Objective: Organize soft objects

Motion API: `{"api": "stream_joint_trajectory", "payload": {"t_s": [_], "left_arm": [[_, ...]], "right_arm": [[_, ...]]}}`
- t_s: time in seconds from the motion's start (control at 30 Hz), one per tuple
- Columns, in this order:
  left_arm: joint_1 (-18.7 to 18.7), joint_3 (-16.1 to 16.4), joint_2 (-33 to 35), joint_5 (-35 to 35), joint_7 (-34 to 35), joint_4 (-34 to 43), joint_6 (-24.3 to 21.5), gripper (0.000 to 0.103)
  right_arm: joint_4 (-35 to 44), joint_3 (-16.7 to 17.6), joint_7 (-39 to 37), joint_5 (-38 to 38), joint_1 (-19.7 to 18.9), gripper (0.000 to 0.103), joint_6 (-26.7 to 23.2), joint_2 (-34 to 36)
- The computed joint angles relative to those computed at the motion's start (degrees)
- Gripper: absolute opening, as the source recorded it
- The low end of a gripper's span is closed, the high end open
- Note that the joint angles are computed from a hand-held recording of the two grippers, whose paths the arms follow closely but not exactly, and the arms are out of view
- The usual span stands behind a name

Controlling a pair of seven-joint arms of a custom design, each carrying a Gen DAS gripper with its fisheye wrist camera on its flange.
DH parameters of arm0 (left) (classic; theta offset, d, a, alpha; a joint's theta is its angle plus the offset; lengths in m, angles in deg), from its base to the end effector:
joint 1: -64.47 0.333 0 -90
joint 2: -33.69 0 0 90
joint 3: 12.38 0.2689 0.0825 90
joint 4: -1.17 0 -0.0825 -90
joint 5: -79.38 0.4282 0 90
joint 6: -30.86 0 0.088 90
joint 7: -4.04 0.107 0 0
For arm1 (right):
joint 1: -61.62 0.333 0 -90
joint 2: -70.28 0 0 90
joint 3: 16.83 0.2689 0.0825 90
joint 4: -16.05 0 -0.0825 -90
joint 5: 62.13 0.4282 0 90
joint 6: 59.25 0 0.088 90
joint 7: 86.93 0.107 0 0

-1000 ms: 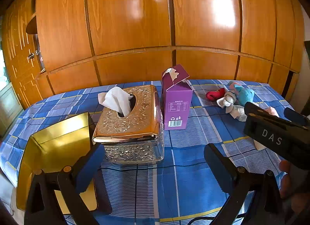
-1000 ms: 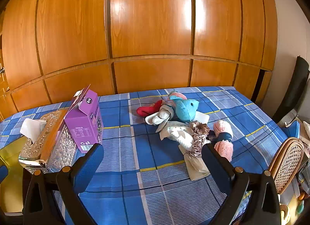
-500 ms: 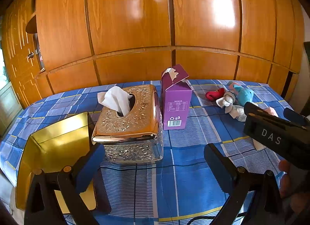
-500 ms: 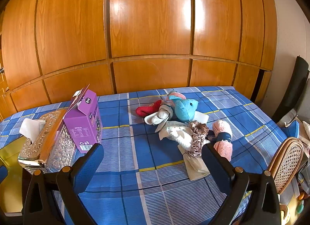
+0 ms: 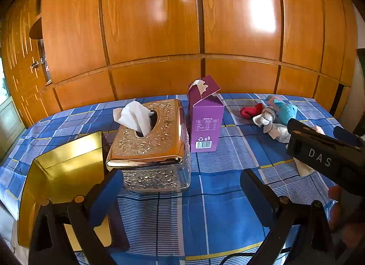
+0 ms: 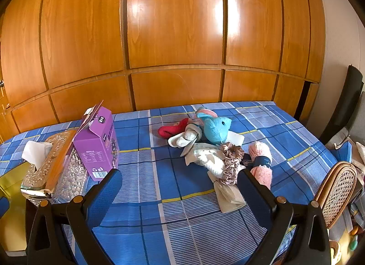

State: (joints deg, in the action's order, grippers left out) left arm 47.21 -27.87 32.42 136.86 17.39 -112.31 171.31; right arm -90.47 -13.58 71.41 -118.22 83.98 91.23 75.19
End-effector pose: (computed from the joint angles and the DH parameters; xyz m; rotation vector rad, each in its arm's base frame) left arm 0.5316 -0.3426 0.4652 -1.7359 1.5433 -0.7138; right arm 0.5922 0.3049 0.4769 -1.6273 1.6914 -0.9062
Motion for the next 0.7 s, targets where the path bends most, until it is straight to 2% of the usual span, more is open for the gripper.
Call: {"api": "stream_joint_trajectory", "payload": {"t_s": [0.2,0.33,0.4,0.53,0.63,0.7], "left_arm": [[0.0,0.3,0.5,-0.9,2.4,0.3,2.1,0.103],[1.1,1.2,0.0,-4.9,7.0,-1.3,11.7,0.103],[1.0,1.0,1.5,-7.5,12.5,0.7,11.5,0.103],[0.9,1.0,4.5,-17.7,27.0,3.8,16.1,0.103],[0.5,0.2,9.7,-28.8,40.7,9.9,13.7,0.101],[-0.1,0.0,12.9,-32.8,45.1,13.7,12.2,0.096]], "right_arm": [[0.0,-0.7,-0.2,2.1,-1.2,0.102,0.1,-0.4],[-1.1,-1.5,-2.3,6.7,-3.4,0.102,1.1,-1.5],[-1.8,-1.9,-4.1,9.6,-4.8,0.102,1.6,-2.2],[-4.1,-2.9,-6.1,14.7,-8.3,0.102,2.9,-4.3],[-5.7,-3.3,-6.1,17.8,-11.0,0.102,2.7,-6.0],[-6.8,-3.3,-5.5,18.4,-12.7,0.102,2.8,-7.0]]}}
